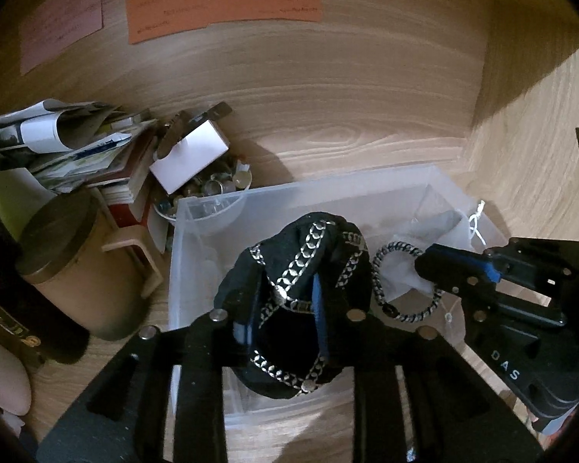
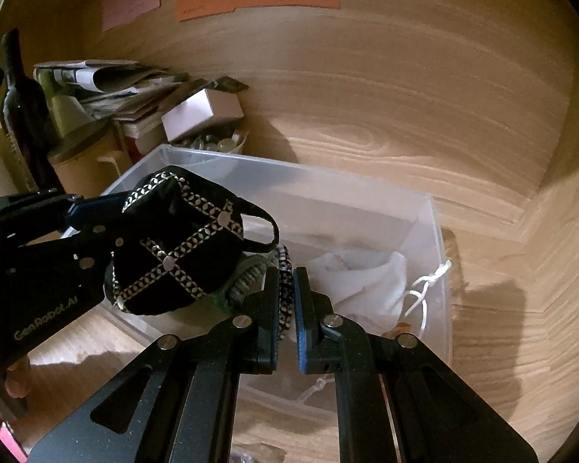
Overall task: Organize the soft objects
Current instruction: 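Place the black cap and beaded bracelet into the clear box and release, then grasp the yellow-green sponge with the right tool while the left grasps the floral cloth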
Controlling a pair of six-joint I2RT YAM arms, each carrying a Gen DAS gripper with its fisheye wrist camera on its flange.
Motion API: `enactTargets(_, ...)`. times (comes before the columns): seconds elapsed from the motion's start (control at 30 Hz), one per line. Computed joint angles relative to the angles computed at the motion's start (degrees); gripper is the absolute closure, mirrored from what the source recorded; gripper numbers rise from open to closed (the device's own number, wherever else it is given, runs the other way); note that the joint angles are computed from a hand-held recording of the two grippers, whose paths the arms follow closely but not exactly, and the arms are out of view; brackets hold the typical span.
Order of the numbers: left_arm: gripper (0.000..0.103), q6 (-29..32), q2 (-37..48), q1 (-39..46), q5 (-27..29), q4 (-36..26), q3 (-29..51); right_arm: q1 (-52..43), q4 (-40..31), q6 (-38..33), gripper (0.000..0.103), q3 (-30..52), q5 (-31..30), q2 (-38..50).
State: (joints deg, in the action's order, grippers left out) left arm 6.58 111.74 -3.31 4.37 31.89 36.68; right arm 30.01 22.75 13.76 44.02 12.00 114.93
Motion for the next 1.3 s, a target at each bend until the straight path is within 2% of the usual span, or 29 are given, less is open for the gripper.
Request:
enactTargets(0.07, 0.07, 0.1, -0.6, 0.1, 0.2, -0.7, -0.2, 0.0, -0.4, -0.1, 0.093, 0.3, -0.2, 0.0)
enactTargets(0.1, 0.067, 0.1, -1.2, 0.2, 0.4, -1.1, -0.5, 0.0, -0.4, 0.0, 0.088, -0.1, -0.1, -0.4)
enactTargets(0.17, 0.063, -0.1, -2.2, 0.7, 1.0, -1.6, -1.1, 0.1, 0.5, 0.2, 0.076, -1.5, 0.3, -1.6)
enactTargets(0.23, 0.054, -0.2, -3.4, 1.0, 1.5, -1.5, -2.1, 0.4, 1.9, 0.5, 0.061, -3.6, 1.1, -3.5)
enactTargets(0.33, 0.043, -0.5, -7.1, 1.5, 1.9, 0.2, -5.3, 0.8, 3.5, 0.7, 0.055, -6.8, 2.1, -7.2)
enactTargets(0.47, 0.036, -0.7, -12.8, 2.2, 2.6, 0.9, -9.0, 1.8, 4.7, 0.5, 0.051, -12.2, 3.4, -14.3)
enactTargets(0.53, 0.029, -0.8, -16.7, 2.8, 3.3, 0.7, -11.4, 2.5, 5.7, 0.3, 0.038, -14.8, 4.7, -17.9)
enactTargets(0.57, 0.027, -0.9, -19.0, 3.1, 3.7, 0.9, -12.9, 3.0, 6.4, 0.3, 0.036, -16.1, 5.5, -19.5)
enactTargets(0.73, 0.003, -0.8, -30.7, 5.1, 5.4, 0.1, -19.8, 7.2, 8.1, 0.4, 0.018, -22.3, 10.5, -27.5)
enactTargets(0.87, 0.0, 0.2, -38.2, 6.0, 6.0, -1.8, -24.5, 12.9, 7.0, 2.3, 0.015, -26.4, 16.3, -32.7)
enactTargets(0.93, 0.0, 1.1, -39.4, 6.6, 7.1, -2.4, -26.2, 15.2, 7.5, 4.0, 0.006, -28.2, 17.9, -33.1)
enactTargets(1.03, 0.0, 2.3, -41.4, 6.9, 7.7, -4.5, -28.4, 18.2, 8.1, 7.5, 0.004, -30.3, 20.0, -31.9)
enactTargets(1.2, 0.0, 3.6, -35.0, 5.4, 6.3, 0.8, -31.9, 20.4, 10.9, 12.0, 0.004, -32.5, 19.1, -26.7)
enactTargets(1.3, 0.0, 4.7, -28.4, 6.7, 7.8, 4.7, -33.2, 20.8, 15.3, 14.8, 0.004, -33.4, 16.4, -20.8)
